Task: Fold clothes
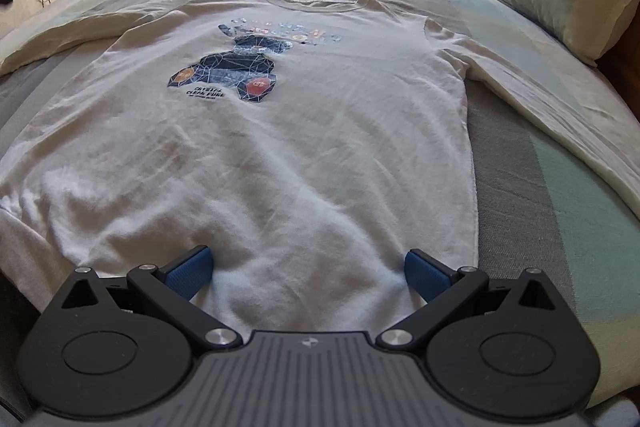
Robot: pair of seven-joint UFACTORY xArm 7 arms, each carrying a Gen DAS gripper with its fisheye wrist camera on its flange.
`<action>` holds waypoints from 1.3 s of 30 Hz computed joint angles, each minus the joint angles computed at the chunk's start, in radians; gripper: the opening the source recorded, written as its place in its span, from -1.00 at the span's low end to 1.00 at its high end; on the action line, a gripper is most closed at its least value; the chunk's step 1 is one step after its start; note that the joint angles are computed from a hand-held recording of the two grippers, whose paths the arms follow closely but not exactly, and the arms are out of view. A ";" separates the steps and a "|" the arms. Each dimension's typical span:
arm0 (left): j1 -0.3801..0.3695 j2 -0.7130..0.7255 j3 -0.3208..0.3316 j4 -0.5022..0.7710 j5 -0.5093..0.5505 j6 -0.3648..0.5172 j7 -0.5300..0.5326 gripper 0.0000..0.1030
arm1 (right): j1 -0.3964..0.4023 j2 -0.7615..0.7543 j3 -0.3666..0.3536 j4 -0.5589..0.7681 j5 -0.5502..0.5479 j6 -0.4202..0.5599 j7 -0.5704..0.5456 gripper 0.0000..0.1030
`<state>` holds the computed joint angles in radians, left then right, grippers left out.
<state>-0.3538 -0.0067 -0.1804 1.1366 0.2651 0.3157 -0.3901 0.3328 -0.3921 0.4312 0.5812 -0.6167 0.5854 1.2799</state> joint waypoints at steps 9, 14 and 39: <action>0.013 0.447 -0.169 0.405 -0.412 -0.031 0.338 0.98 | 0.005 0.022 -0.045 0.075 0.126 -0.002 -0.118 1.00; -0.018 0.712 -0.224 0.659 -0.512 -0.014 0.487 0.98 | -0.008 0.109 -0.047 0.180 0.084 0.043 -0.140 1.00; -0.094 0.459 0.093 0.323 -0.351 -0.183 0.209 0.94 | 0.060 0.801 -0.259 0.944 0.210 -0.150 -0.922 1.00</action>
<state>-0.4475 0.4525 -0.0876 1.4598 -0.0863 0.1324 -0.1808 0.3931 0.4094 0.1722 1.5255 -0.4070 0.4355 0.3583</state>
